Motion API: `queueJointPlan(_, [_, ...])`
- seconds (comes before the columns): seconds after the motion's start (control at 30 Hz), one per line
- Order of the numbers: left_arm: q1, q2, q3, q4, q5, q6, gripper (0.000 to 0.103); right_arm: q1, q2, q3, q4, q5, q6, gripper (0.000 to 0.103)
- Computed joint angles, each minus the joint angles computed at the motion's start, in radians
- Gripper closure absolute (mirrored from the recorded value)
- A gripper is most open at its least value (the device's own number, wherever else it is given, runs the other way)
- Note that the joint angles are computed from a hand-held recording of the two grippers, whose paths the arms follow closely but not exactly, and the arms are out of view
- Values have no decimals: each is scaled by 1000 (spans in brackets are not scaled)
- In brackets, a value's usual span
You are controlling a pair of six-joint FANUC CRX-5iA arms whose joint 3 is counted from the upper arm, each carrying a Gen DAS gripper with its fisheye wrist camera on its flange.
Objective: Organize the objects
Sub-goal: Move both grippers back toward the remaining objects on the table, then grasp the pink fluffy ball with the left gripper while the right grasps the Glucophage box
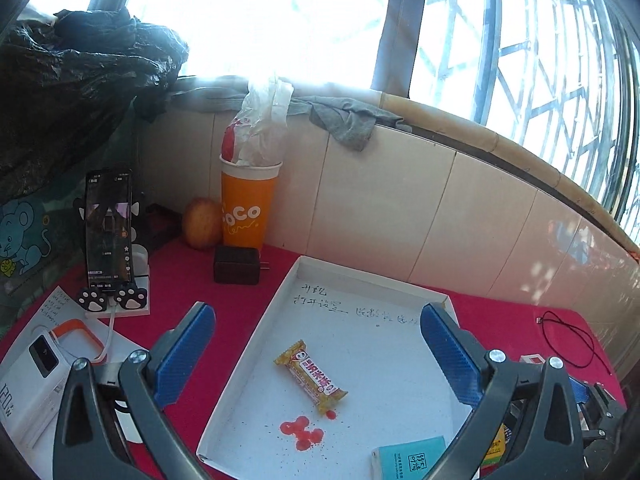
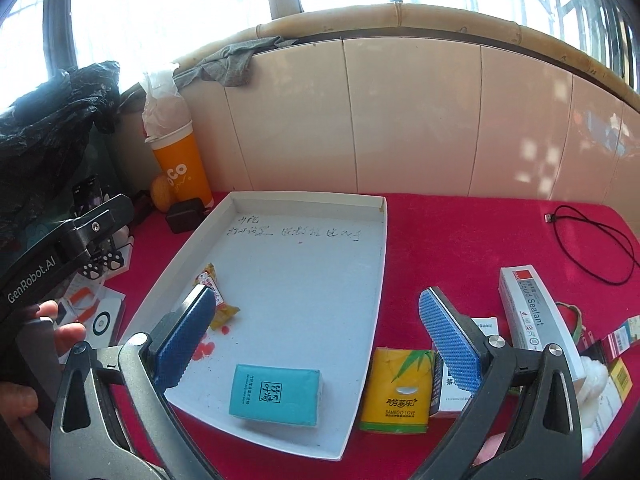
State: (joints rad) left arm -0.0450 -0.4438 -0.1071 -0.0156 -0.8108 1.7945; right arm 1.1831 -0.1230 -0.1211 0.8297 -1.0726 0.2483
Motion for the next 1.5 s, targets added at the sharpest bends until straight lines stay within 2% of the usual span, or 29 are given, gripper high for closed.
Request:
queueJointPlan(0.23, [-91, -3, 10, -17, -4, -16, 0, 45, -110, -106, 105, -48, -75, 0])
queueJointPlan(0.4, [-177, 5, 0, -3, 10, -75, 0, 79, -223, -208, 191, -131, -168, 0])
queueJointPlan(0.5, [-212, 2, -52, 105, 50, -224, 0, 103, -300, -267, 221, -221, -232, 0])
queueJointPlan(0.57, [-219, 4, -118, 291, 73, -455, 0, 124, -346, -298, 226, -317, -267, 0])
queueJointPlan(0.6, [-231, 15, -140, 371, 55, -566, 0, 133, -362, -308, 223, -375, -278, 0])
queueJointPlan(0.67, [-280, 42, -147, 411, 8, -677, 0, 138, -388, -321, 189, -501, -302, 0])
queueJointPlan(0.73, [-342, 66, -150, 403, -10, -738, 0, 115, -427, -341, 128, -603, -344, 0])
queueJointPlan(0.8, [-396, 97, -147, 396, -16, -768, 0, 60, -462, -345, 25, -667, -393, 0])
queueJointPlan(0.83, [-414, 118, -143, 406, -24, -786, 0, 21, -480, -343, -35, -666, -405, 0])
queueJointPlan(0.9, [-445, 161, -122, 396, -39, -783, 0, -46, -515, -351, -123, -629, -403, 0])
queueJointPlan(1.0, [-476, 220, -72, 350, -62, -744, 0, -87, -513, -357, -161, -589, -371, 0])
queueJointPlan(1.33, [-530, 325, 38, 277, -138, -685, 0, -216, -333, -281, -233, -524, -237, 0])
queueJointPlan(1.5, [-566, 376, 105, 172, -193, -589, 2, -240, -318, -278, -259, -503, -222, 0])
